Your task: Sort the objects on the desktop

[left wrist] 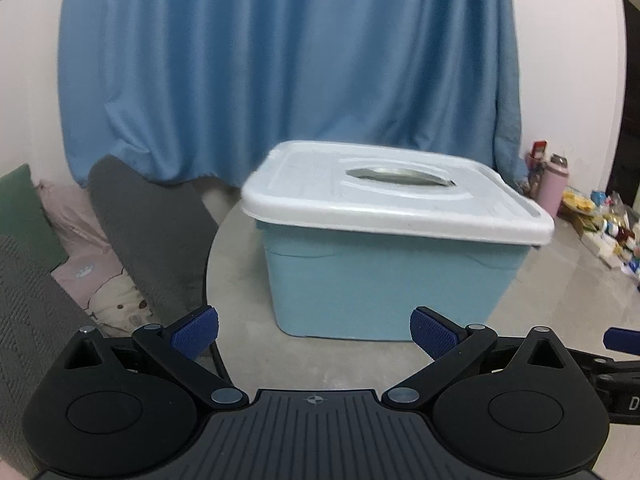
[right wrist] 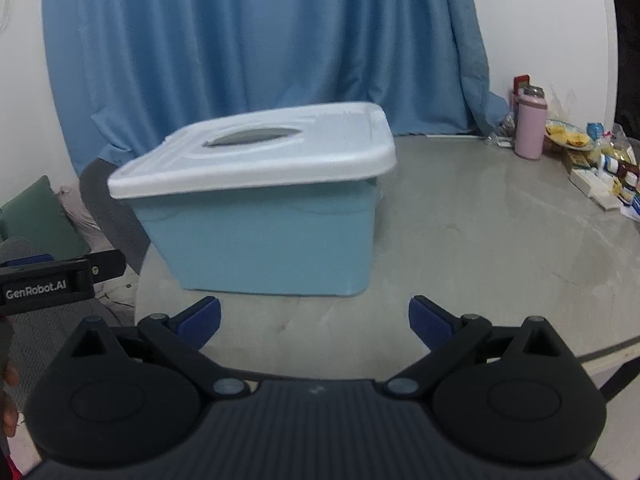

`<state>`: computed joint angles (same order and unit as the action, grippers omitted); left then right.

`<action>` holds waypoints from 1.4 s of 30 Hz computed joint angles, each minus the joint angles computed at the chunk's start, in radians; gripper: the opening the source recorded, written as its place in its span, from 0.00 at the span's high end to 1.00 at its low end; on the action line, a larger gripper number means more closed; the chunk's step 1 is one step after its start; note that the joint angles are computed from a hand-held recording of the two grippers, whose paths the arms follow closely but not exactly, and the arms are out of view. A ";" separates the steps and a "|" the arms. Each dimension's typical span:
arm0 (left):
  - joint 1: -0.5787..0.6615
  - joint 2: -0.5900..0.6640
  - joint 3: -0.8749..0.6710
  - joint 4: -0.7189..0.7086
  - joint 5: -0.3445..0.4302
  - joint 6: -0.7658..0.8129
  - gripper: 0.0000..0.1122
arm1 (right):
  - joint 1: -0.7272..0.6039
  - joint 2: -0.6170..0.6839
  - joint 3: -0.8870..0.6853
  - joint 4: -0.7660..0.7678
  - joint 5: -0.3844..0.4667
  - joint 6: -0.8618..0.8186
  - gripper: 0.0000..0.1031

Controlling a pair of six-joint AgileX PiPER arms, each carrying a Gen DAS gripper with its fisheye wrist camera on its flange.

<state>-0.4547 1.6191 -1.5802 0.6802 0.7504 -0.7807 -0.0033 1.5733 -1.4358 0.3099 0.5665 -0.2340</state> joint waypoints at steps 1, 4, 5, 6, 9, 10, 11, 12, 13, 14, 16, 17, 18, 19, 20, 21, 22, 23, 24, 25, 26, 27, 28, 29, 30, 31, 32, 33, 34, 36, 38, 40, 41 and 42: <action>-0.004 0.001 0.009 0.009 -0.001 -0.006 0.08 | -0.002 -0.001 0.012 0.010 -0.009 -0.005 0.02; -0.007 -0.011 0.050 0.019 -0.026 -0.032 0.08 | -0.006 -0.015 0.057 0.045 -0.040 -0.026 0.02; -0.005 -0.015 0.064 0.016 -0.035 -0.037 0.08 | -0.006 -0.018 0.068 0.051 -0.046 -0.028 0.02; -0.005 -0.018 0.074 0.020 -0.040 -0.047 0.08 | -0.004 -0.020 0.074 0.045 -0.047 -0.020 0.02; -0.011 -0.022 0.100 0.047 -0.047 -0.089 0.08 | 0.004 -0.030 0.101 0.035 -0.075 -0.018 0.02; -0.013 -0.023 0.108 0.056 -0.050 -0.103 0.08 | 0.008 -0.033 0.107 0.028 -0.084 -0.012 0.02; -0.013 -0.025 0.116 0.057 -0.055 -0.108 0.08 | 0.010 -0.035 0.112 0.021 -0.090 -0.004 0.02; -0.012 -0.027 0.122 0.056 -0.062 -0.108 0.08 | 0.014 -0.037 0.116 0.013 -0.097 0.006 0.02; -0.013 -0.028 0.127 0.057 -0.065 -0.109 0.08 | 0.016 -0.039 0.122 0.011 -0.104 0.009 0.02; -0.014 -0.028 0.131 0.060 -0.067 -0.111 0.08 | 0.016 -0.042 0.129 0.019 -0.111 0.001 0.02; -0.014 -0.027 0.136 0.057 -0.068 -0.110 0.08 | 0.014 -0.043 0.137 0.032 -0.116 -0.019 0.02; -0.013 -0.026 0.137 0.052 -0.068 -0.110 0.08 | 0.014 -0.045 0.141 0.028 -0.119 -0.019 0.02; -0.010 -0.027 0.140 0.045 -0.071 -0.110 0.08 | 0.014 -0.046 0.144 0.026 -0.121 -0.019 0.02; -0.008 -0.027 0.144 0.039 -0.076 -0.112 0.08 | 0.014 -0.047 0.149 0.029 -0.124 -0.021 0.02; -0.007 -0.028 0.148 0.036 -0.080 -0.114 0.08 | 0.012 -0.049 0.153 0.039 -0.125 -0.029 0.02; -0.008 -0.029 0.152 0.035 -0.083 -0.115 0.08 | 0.010 -0.051 0.157 0.050 -0.126 -0.039 0.02; -0.011 -0.029 0.156 0.042 -0.084 -0.118 0.08 | 0.009 -0.052 0.160 0.051 -0.128 -0.040 0.02; -0.016 -0.029 0.159 0.055 -0.083 -0.121 0.08 | 0.009 -0.054 0.163 0.047 -0.129 -0.039 0.02; -0.019 -0.029 0.162 0.065 -0.083 -0.121 0.08 | 0.010 -0.056 0.166 0.045 -0.132 -0.040 0.02; -0.021 -0.029 0.164 0.067 -0.084 -0.117 0.08 | 0.009 -0.059 0.171 0.048 -0.137 -0.044 0.02; -0.022 -0.028 0.164 0.064 -0.086 -0.112 0.08 | 0.009 -0.061 0.177 0.052 -0.144 -0.048 0.02; -0.021 -0.028 0.165 0.061 -0.088 -0.108 0.08 | 0.008 -0.063 0.180 0.053 -0.147 -0.047 0.02; -0.020 -0.029 0.167 0.057 -0.092 -0.106 0.08 | 0.008 -0.063 0.181 0.049 -0.148 -0.042 0.02; -0.021 -0.029 0.168 0.057 -0.092 -0.108 0.08 | 0.009 -0.062 0.181 0.045 -0.148 -0.036 0.02; -0.022 -0.029 0.168 0.058 -0.090 -0.113 0.08 | 0.008 -0.061 0.181 0.045 -0.147 -0.035 0.02; -0.023 -0.029 0.169 0.059 -0.089 -0.118 0.08 | 0.006 -0.059 0.180 0.054 -0.147 -0.043 0.02; -0.022 -0.029 0.169 0.055 -0.089 -0.117 0.08 | 0.004 -0.059 0.180 0.063 -0.147 -0.053 0.02; -0.016 -0.028 0.168 0.043 -0.093 -0.106 0.08 | 0.003 -0.058 0.180 0.068 -0.146 -0.058 0.02; -0.015 -0.028 0.168 0.042 -0.094 -0.102 0.08 | 0.002 -0.057 0.178 0.075 -0.144 -0.064 0.02; -0.016 -0.027 0.169 0.046 -0.095 -0.103 0.08 | 0.000 -0.055 0.174 0.088 -0.138 -0.076 0.02; -0.015 -0.025 0.167 0.041 -0.099 -0.098 0.08 | -0.001 -0.052 0.171 0.098 -0.133 -0.086 0.02; -0.013 -0.021 0.159 0.024 -0.099 -0.083 0.08 | -0.002 -0.052 0.172 0.112 -0.134 -0.104 0.02; -0.015 -0.017 0.154 0.027 -0.094 -0.084 0.08 | -0.002 -0.051 0.171 0.112 -0.134 -0.107 0.02; -0.017 -0.014 0.151 0.036 -0.089 -0.089 0.08 | -0.001 -0.050 0.170 0.110 -0.134 -0.107 0.02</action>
<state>-0.4719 1.6047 -1.4295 0.7166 0.6615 -0.8702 -0.0041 1.5230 -1.2656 0.4197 0.4320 -0.3414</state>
